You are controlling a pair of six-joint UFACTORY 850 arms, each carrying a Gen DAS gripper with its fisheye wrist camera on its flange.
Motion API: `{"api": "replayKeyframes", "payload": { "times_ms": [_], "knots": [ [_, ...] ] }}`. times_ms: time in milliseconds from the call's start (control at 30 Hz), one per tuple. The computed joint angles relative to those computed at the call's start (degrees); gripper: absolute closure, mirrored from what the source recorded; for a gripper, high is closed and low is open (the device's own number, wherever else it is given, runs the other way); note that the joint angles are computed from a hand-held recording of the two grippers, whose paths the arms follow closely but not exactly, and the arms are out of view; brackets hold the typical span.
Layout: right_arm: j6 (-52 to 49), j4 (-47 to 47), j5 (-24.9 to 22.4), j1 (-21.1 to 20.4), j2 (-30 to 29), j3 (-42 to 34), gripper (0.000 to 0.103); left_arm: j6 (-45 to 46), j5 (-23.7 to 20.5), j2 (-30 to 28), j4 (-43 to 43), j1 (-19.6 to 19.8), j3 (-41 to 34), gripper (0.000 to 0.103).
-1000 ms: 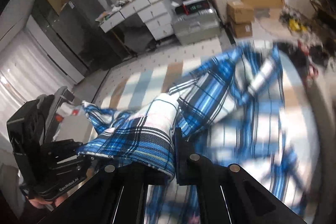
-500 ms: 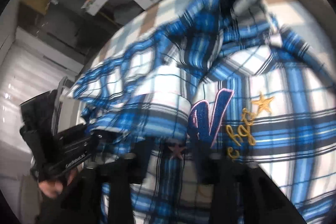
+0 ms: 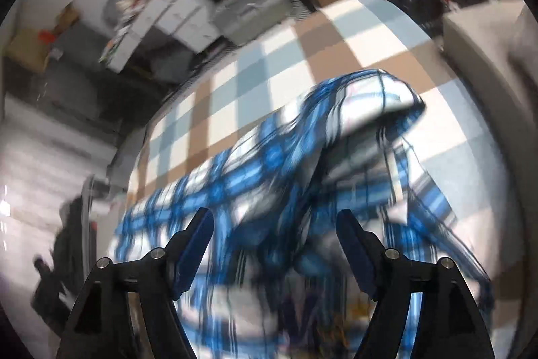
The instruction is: Fold large clothes
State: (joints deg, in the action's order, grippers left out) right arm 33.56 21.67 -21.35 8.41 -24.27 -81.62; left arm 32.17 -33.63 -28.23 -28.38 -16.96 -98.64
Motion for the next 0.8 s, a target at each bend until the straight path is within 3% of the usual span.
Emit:
{"api": "replayKeyframes", "payload": {
  "times_ms": [33,67,100,133,267,300,333,367,400,533,633,767,800],
  "knots": [
    [3.3,-3.0,0.0,-0.2,-0.6,-0.6,0.056,-3.0,0.7,-1.0,1.6,0.5,-1.4,0.035],
    [4.3,-4.1,-0.1,-0.3,-1.2,-1.1,0.069,-8.5,0.6,-2.9,4.7,1.1,-4.0,0.035],
    [4.2,-3.9,0.5,-0.2,-1.2,-0.7,0.093,-11.9,-0.4,-4.4,6.3,1.4,-6.1,0.035],
    [4.2,-4.0,1.8,0.1,-0.5,0.3,0.098,-14.0,-3.3,-7.0,6.3,2.1,-9.8,0.035],
    [10.0,-13.2,8.1,1.5,4.3,4.9,0.1,-15.7,-10.2,-14.3,1.9,3.6,-18.8,0.036],
    [10.5,-14.2,9.7,1.7,5.7,6.3,0.1,-14.8,-12.3,-15.7,-0.8,4.0,-20.1,0.042],
    [9.1,-13.1,10.6,1.6,6.2,6.9,0.101,-13.7,-15.9,-17.9,-3.8,4.6,-22.7,0.053],
    [7.7,-12.1,11.4,1.7,7.3,8.1,0.101,-13.4,-17.3,-18.7,-4.3,4.4,-23.1,0.081],
    [8.4,-13.0,11.6,1.8,8.0,9.0,0.101,-13.8,-18.0,-18.8,-3.5,3.9,-23.2,0.091],
    [15.5,-21.7,7.8,2.1,7.2,9.8,0.101,-8.8,-13.8,-14.3,-2.7,3.0,-15.2,0.093],
    [14.2,-21.4,4.7,2.1,5.5,10.4,0.1,-7.4,-11.9,-11.1,1.1,2.2,-10.1,0.093],
    [18.9,-28.6,-0.4,2.6,3.1,8.9,0.098,-8.1,-10.2,-10.4,8.7,1.2,-8.2,0.093],
    [20.7,-31.4,-1.9,2.9,2.8,8.3,0.093,-8.4,-9.9,-10.3,10.2,1.1,-8.1,0.088]
  ]
}}
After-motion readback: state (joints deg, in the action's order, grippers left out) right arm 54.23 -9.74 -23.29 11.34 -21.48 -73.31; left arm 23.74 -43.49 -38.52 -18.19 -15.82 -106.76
